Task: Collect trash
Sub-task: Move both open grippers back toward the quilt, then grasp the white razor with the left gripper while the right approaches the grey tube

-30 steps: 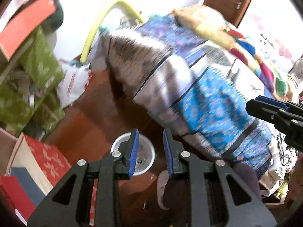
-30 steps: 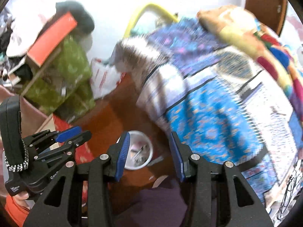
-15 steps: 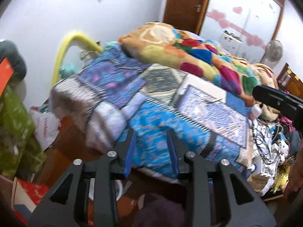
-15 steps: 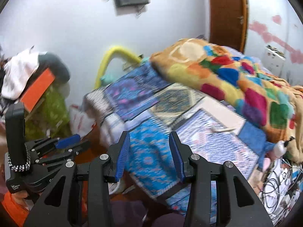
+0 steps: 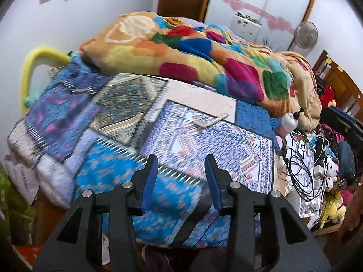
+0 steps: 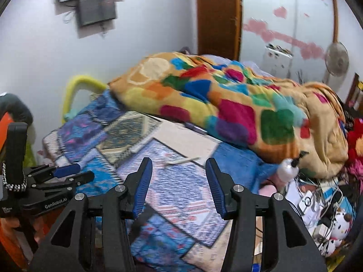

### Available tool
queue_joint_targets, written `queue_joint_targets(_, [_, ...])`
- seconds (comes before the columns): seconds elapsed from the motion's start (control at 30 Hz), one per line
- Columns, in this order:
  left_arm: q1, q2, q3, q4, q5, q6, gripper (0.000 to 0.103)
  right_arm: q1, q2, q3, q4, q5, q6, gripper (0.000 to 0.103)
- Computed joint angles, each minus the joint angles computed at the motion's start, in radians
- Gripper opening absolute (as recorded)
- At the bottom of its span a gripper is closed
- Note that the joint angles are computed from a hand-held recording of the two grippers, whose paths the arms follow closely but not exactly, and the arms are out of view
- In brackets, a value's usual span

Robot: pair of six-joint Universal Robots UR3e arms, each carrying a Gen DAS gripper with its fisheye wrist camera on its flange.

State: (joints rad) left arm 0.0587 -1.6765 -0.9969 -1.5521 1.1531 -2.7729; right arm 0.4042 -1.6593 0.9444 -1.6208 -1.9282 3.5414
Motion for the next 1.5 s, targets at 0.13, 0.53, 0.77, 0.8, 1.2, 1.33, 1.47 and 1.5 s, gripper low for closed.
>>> queue_joint_targets(0.13, [-0.125, -0.181, 0.121, 0.059, 0.059, -0.088, 0.042, -0.158, -0.107, 0.172, -0.061, 0.101, -0.073, 0.047])
queue_joint_targets(0.53, [-0.281, -0.713, 0.669, -0.030, 0.113, -0.284, 0.042, -0.408, -0.218, 0.513, -0.210, 0.290, -0.160, 0.048])
queue_joint_targets(0.77, [-0.296, -0.823, 0.748, 0.004, 0.155, -0.344, 0.017, -0.439, -0.177, 0.543, -0.286, 0.324, -0.209, 0.048])
queue_joint_targets(0.8, [-0.292, -0.791, 0.673, 0.059, 0.151, -0.351, 0.013, -0.439, -0.169, 0.541, -0.296, 0.324, -0.213, 0.048])
queue_joint_targets(1.2, [-0.169, -0.515, 0.195, 0.338, 0.083, -0.272, 0.010, -0.542, 0.079, 0.335, -0.287, 0.530, -0.277, 0.048])
queue_joint_targets(1.33, [-0.088, -0.451, 0.120, 0.380, 0.063, -0.256, 0.010, -0.565, 0.276, 0.164, -0.273, 0.591, -0.245, 0.048])
queue_joint_targets(1.47, [-0.015, -0.447, 0.132, 0.373, 0.037, -0.248, 0.010, -0.589, 0.478, -0.021, -0.219, 0.669, -0.209, 0.048])
queue_joint_targets(1.5, [-0.001, -0.437, 0.116, 0.381, 0.032, -0.242, 0.010, -0.594, 0.535, -0.075, -0.199, 0.687, -0.204, 0.048])
